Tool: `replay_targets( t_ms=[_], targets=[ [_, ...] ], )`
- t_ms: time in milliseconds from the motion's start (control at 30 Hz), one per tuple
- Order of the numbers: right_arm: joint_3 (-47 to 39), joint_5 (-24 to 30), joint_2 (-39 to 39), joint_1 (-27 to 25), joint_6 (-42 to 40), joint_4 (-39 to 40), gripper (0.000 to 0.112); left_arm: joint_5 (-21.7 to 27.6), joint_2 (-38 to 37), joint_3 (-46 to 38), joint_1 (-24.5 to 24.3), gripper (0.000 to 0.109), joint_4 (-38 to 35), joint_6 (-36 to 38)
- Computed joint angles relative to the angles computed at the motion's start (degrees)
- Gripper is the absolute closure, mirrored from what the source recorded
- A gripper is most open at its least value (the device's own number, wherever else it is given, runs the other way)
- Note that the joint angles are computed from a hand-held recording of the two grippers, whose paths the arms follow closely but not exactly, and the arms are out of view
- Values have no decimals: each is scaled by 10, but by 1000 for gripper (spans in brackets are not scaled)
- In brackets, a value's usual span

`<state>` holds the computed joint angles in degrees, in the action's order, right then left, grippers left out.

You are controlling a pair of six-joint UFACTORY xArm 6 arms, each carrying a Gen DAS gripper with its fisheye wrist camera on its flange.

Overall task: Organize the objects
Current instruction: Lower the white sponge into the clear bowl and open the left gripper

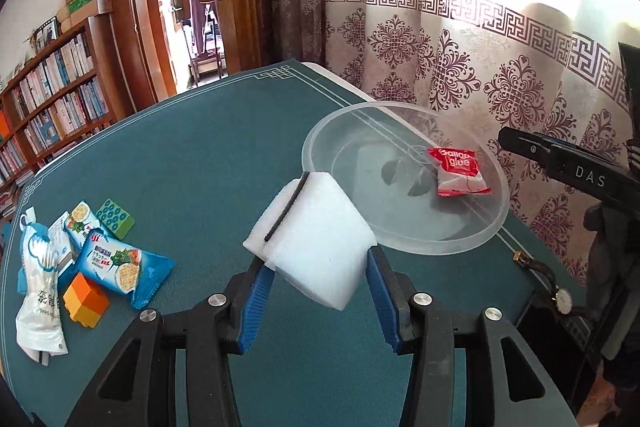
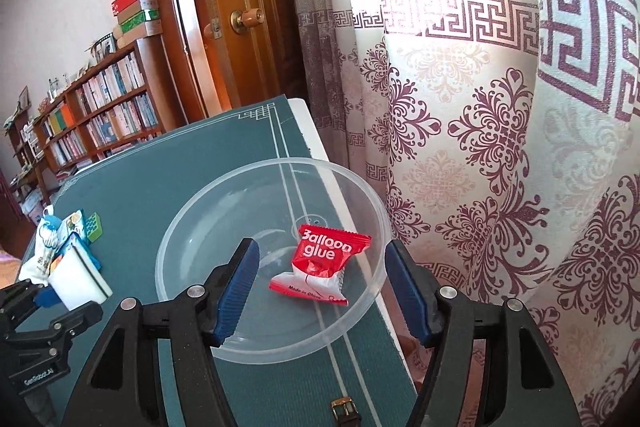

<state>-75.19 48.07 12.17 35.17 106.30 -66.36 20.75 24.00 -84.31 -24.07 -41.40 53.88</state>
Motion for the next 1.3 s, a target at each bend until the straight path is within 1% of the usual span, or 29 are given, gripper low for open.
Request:
replay_targets(
  t_ms=[167,300,367,400,433,467,500,600,700,767,867,1000,1300],
  targets=[
    [24,4,-19,6,25,-15,45,36,25,-47,-19,58,-13,2],
    [38,0,-29,5,39,-21,45,53,48,-81,-32,56,-21,11],
    [39,-4,-29,3,43,-21,45,67,62,-101,-34,46,-35,25],
    [40,-5,-29,3,43,-21,45,66,69,-109,-36,29,-37,25],
    [40,-6,-29,3,43,-21,45,53,73,-112,-38,21,-44,26],
    [40,-9,-28,2,42,-21,45,40,77,-113,-39,20,-57,31],
    [39,-9,-26,2,41,-21,45,38,82,-118,-38,20,-56,27],
    [37,-9,-22,5,37,-21,45,43,96,-131,-30,20,-17,-21],
    [31,-15,-15,5,34,-17,45,39,100,-129,-22,20,1,-45],
    [25,-19,-9,5,28,-13,45,37,97,-124,-17,20,2,-53],
    [14,-21,0,8,12,-4,45,33,92,-115,-9,17,2,-61],
    [-2,-25,9,12,-4,3,45,20,81,-97,-2,10,14,-77],
    [-68,-42,56,23,-58,32,45,-21,54,-50,24,7,33,-96]
  ],
)
